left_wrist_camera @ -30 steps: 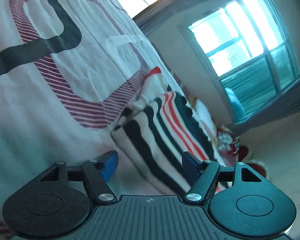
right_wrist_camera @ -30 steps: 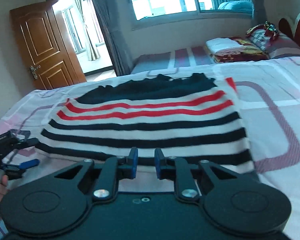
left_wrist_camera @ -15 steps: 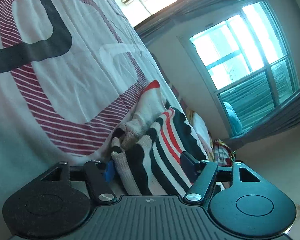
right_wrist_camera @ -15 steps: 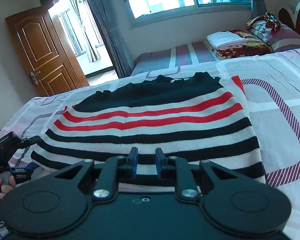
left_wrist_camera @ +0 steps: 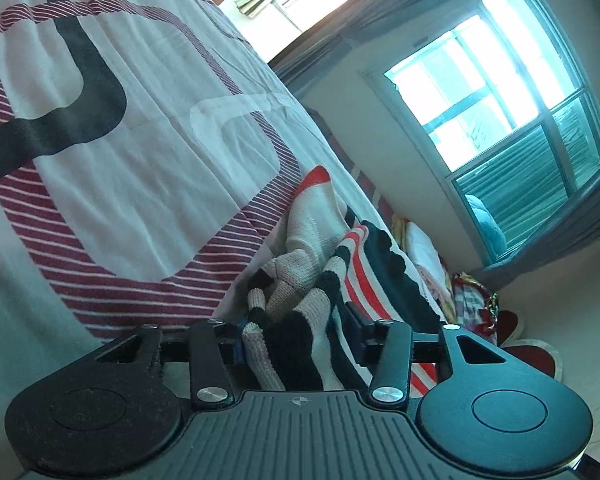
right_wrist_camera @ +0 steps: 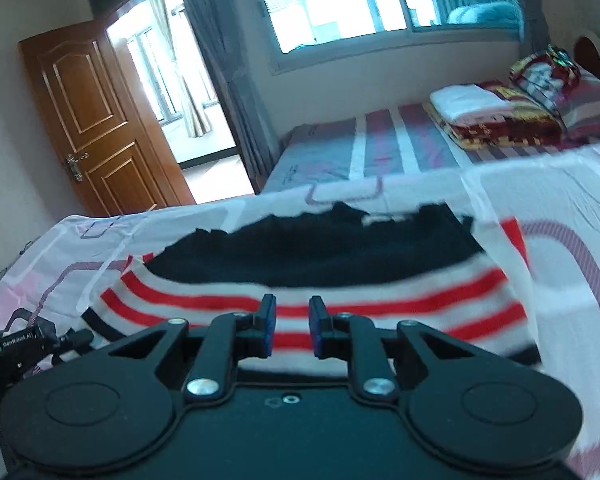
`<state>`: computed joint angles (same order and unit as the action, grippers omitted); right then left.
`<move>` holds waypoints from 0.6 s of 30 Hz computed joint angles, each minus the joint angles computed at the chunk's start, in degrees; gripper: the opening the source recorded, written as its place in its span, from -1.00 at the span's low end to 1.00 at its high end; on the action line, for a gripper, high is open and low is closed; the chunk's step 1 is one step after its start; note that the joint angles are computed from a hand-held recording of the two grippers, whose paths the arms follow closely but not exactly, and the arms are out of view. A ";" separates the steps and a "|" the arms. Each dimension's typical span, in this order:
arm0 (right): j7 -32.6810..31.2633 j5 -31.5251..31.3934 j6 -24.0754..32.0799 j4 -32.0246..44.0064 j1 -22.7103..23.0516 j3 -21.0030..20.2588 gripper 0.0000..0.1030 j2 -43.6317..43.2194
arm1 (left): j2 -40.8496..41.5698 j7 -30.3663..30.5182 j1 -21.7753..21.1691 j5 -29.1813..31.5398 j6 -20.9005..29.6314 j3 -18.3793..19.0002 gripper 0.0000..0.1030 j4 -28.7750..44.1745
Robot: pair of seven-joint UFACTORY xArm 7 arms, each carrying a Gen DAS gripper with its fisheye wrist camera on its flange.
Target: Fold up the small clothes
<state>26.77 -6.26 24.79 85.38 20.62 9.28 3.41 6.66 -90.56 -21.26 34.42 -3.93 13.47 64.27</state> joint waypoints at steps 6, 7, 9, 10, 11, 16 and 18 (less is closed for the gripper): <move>-3.36 1.53 1.87 3.68 0.49 0.11 -0.65 3.95 | 1.03 4.02 0.56 -4.56 -1.43 -0.40 -0.22 -0.03; -3.69 1.83 2.11 3.75 0.59 0.09 -0.66 4.26 | 1.17 4.61 0.03 -5.26 -1.25 0.07 -0.30 0.01; -4.08 2.08 2.62 3.90 0.89 0.04 -0.66 4.89 | 1.43 5.98 -0.42 -7.02 -2.11 0.55 -0.38 -0.35; -4.31 2.32 2.77 3.95 1.01 0.04 -0.66 5.11 | 1.44 6.34 -1.12 -7.54 -2.65 1.30 -0.39 -0.62; -4.42 2.53 2.88 3.99 1.13 0.03 -0.67 5.30 | 1.40 6.66 -1.92 -8.05 -3.14 2.10 -0.40 -0.94; -8.80 6.44 0.55 3.43 1.04 1.15 -0.70 5.42 | 1.06 10.05 2.36 -12.94 -6.37 -2.50 -0.45 -2.87; -6.76 2.24 1.83 5.42 2.71 0.14 -0.70 6.67 | 0.97 12.77 -4.34 -19.00 -11.39 3.73 -0.50 -4.97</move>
<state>20.00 -4.01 26.63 90.80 23.33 9.42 10.08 7.63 -77.79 -25.59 15.42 -15.31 17.20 59.30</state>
